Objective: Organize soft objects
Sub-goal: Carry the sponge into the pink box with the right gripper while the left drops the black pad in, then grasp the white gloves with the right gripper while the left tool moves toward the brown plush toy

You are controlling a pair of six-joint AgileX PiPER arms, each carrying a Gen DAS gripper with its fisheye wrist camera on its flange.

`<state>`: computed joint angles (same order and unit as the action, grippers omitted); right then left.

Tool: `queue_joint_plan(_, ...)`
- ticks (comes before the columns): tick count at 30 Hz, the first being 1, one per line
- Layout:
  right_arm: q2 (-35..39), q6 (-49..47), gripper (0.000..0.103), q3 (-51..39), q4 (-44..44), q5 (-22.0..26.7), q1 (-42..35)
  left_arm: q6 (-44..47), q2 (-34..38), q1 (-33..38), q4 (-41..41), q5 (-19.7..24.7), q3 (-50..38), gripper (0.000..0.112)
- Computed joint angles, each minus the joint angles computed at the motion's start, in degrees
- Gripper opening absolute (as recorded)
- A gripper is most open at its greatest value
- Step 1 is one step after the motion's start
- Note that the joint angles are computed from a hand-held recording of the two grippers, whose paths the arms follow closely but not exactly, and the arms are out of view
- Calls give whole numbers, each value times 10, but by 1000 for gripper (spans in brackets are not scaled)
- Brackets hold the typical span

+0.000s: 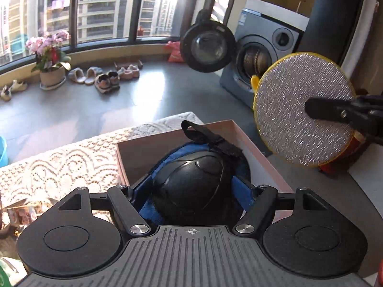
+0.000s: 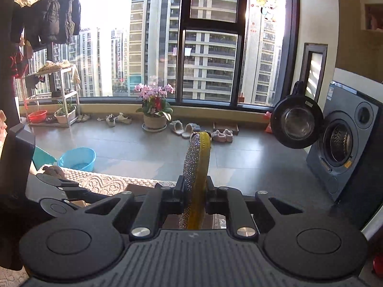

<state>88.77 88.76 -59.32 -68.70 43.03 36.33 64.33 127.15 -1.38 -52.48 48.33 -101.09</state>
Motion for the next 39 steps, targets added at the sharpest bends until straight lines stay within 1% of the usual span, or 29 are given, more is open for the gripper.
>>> queue_joint_plan(1, 29, -15, 14, -16, 19, -29, -22, 17, 9, 15, -34, 18, -6, 73)
queue_joint_plan(2, 56, -26, 14, -29, 32, -53, -39, 33, 19, 33, -64, 46, -15, 73)
queue_joint_plan(3, 88, -35, 15, -46, 44, -72, -50, 46, 26, 44, -86, 65, -23, 73)
queue_joint_plan(4, 112, -43, 15, -61, 54, -81, -55, 56, 25, 50, -94, 66, -24, 73)
queue_joint_plan(5, 137, -51, 15, -77, 64, -91, -57, 78, 14, 56, -106, 53, -6, 73)
queue_joint_plan(6, 151, -55, 16, -84, 72, -113, -64, 107, -2, 63, -125, 40, 19, 73)
queue_joint_plan(7, 157, -71, 18, -84, 98, -155, -78, 133, -16, 71, -144, 33, 43, 73)
queue_joint_plan(8, 162, -106, 21, -85, 148, -202, -98, 148, -27, 78, -157, 31, 59, 73)
queue_joint_plan(9, 162, -137, 31, -80, 191, -237, -109, 159, -36, 86, -169, 34, 72, 73)
queue_joint_plan(10, 160, -158, 36, -71, 222, -274, -120, 176, -46, 103, -184, 46, 92, 73)
queue_joint_plan(11, 157, -159, 37, -63, 230, -289, -122, 182, -54, 113, -191, 54, 104, 73)
queue_joint_plan(13, 151, -132, 38, -58, 201, -290, -122, 215, -77, 139, -207, 60, 147, 73)
queue_joint_plan(14, 148, -102, 39, -53, 175, -289, -117, 233, -85, 151, -211, 63, 165, 73)
queue_joint_plan(17, 134, -65, 51, -41, 143, -292, -124, 282, -112, 191, -211, 62, 221, 73)
queue_joint_plan(18, 128, -42, 56, -32, 120, -293, -123, 291, -117, 204, -206, 61, 233, 73)
queue_joint_plan(20, 116, 15, 58, -19, 64, -291, -114, 311, -128, 235, -193, 65, 258, 73)
queue_joint_plan(21, 112, 24, 58, -16, 55, -289, -110, 331, -133, 252, -195, 67, 272, 73)
queue_joint_plan(22, 109, 31, 59, -18, 50, -273, -101, 352, -136, 266, -201, 68, 284, 73)
queue_joint_plan(23, 100, 43, 59, -12, 39, -257, -92, 383, -146, 279, -217, 58, 308, 73)
queue_joint_plan(25, 95, 92, 59, -10, -4, -209, -56, 453, -158, 301, -262, 34, 350, 73)
queue_joint_plan(26, 96, 118, 59, -8, -30, -194, -43, 492, -161, 317, -287, 27, 370, 73)
queue_joint_plan(28, 99, 170, 59, 0, -78, -158, -5, 526, -160, 349, -304, 25, 382, 73)
queue_joint_plan(29, 104, 192, 60, 2, -100, -143, 14, 527, -153, 365, -303, 21, 377, 73)
queue_joint_plan(32, 128, 232, 61, 2, -146, -108, 63, 481, -124, 397, -286, 9, 331, 73)
queue_joint_plan(33, 135, 241, 61, 1, -155, -106, 72, 463, -114, 404, -285, -2, 314, 73)
queue_joint_plan(36, 158, 267, 61, -10, -172, -120, 89, 414, -83, 413, -273, -27, 262, 73)
queue_joint_plan(37, 168, 268, 61, -17, -172, -124, 95, 401, -75, 413, -263, -34, 248, 73)
queue_joint_plan(39, 185, 241, 61, -35, -158, -118, 109, 384, -53, 419, -242, -33, 221, 73)
